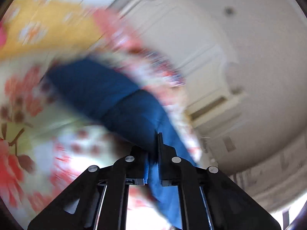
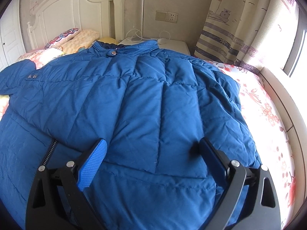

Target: Fold large clothes

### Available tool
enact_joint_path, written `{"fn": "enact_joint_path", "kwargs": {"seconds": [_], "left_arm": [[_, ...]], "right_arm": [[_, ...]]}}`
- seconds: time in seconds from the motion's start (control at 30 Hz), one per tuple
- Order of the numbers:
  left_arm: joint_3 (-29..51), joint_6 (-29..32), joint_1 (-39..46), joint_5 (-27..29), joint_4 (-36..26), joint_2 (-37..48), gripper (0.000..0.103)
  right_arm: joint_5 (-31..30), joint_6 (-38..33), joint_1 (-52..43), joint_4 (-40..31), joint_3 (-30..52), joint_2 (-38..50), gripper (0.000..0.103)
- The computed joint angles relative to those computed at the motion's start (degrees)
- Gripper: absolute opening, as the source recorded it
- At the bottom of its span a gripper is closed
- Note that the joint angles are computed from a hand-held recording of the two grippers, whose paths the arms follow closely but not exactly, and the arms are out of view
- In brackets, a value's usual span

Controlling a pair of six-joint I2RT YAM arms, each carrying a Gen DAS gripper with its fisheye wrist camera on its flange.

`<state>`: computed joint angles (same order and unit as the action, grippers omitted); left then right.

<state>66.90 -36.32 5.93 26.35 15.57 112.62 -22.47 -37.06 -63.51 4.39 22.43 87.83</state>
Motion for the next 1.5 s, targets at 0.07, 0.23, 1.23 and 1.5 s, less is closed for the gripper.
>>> {"fn": "enact_joint_path", "kwargs": {"seconds": [0.07,0.23,1.23,1.5], "left_arm": [[-5.0,3.5,-5.8,-3.0,1.8,-7.9,0.004],[-5.6,17.6,-30.2,-12.3,-2.1,-16.9,0.004],[-19.8,36.0,-58.6,-39.7,9.0,-12.9,0.099],[-7.7,15.2,-45.1,-46.5,-12.7,-0.5,0.098]], "right_arm": [[-1.0,0.1,-0.8,-0.2,0.0,-0.3,0.095],[-12.0,2.1,-9.9,-0.9,0.4,-2.1,0.09],[-27.8,7.3,-23.6,-13.8,16.3,14.7,0.09],[-22.8,3.4,-18.8,-5.9,6.8,5.2,0.09]]}}
